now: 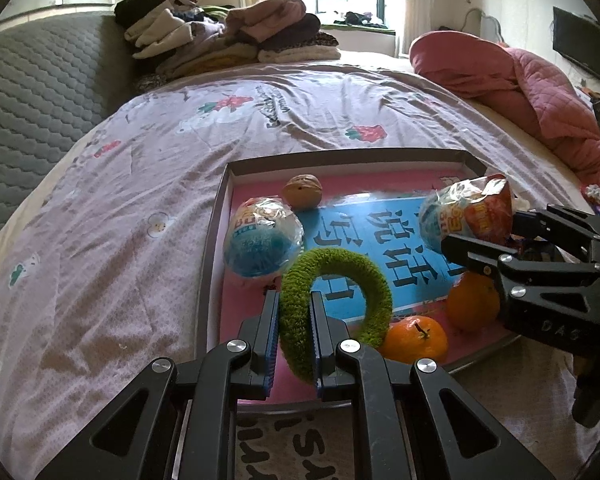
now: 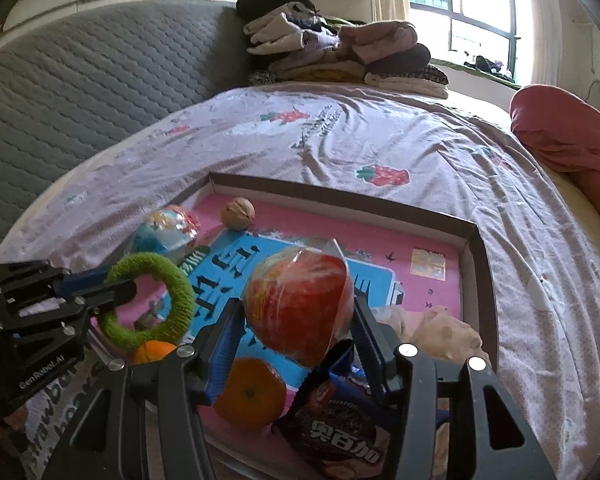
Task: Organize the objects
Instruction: 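Lower the green ring into the tray with the left tool while the right tool releases the bagged egg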
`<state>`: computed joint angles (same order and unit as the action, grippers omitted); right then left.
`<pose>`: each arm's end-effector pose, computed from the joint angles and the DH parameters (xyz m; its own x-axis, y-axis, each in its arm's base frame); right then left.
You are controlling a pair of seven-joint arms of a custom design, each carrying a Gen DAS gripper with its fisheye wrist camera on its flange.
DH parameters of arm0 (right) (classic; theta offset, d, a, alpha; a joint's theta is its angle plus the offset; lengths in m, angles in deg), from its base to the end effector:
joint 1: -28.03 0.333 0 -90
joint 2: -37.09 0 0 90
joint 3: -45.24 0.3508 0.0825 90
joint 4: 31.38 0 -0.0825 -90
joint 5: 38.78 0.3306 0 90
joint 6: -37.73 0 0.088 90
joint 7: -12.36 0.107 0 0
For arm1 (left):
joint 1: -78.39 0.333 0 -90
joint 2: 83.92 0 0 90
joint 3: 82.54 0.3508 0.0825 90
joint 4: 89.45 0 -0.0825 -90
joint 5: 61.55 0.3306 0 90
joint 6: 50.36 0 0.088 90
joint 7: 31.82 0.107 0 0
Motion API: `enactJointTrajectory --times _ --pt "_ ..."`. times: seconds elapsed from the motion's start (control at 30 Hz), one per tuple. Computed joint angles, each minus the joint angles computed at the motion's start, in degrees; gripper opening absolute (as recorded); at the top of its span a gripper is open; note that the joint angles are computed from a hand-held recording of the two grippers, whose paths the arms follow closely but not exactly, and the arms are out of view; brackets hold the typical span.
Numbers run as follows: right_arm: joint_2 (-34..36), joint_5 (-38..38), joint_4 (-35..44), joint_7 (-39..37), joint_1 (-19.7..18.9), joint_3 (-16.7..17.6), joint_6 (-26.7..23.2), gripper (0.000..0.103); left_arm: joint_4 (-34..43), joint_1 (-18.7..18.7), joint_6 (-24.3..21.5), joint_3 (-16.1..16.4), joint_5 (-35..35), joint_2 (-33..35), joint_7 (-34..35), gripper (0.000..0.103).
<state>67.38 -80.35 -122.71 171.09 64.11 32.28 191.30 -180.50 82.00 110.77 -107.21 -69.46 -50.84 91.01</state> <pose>0.6201 0.3241 0.4450 -0.1520 -0.9881 -0.0213 -0.6979 0.1226 -0.7057 0.6882 -0.1785 0.4575 -0.6190 -0.7848 -0.0299 -0.5681 0.4737 -0.6729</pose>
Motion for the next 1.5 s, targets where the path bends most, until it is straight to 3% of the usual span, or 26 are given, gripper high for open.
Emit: enactJointTrajectory --times 0.07,0.2,1.5 --pt "0.6 0.1 1.3 -1.5 0.3 0.2 -2.8 0.054 0.1 0.0 -0.1 0.0 0.1 0.0 0.0 0.014" --pt "0.7 -0.2 1.4 -1.6 0.3 0.5 -3.5 0.054 0.1 -0.1 -0.2 0.1 0.3 0.2 0.1 0.014" --pt "-0.1 1.2 0.4 -1.7 -0.6 1.5 -4.1 0.054 0.6 -2.1 -1.2 2.3 4.0 1.3 -2.4 0.014"
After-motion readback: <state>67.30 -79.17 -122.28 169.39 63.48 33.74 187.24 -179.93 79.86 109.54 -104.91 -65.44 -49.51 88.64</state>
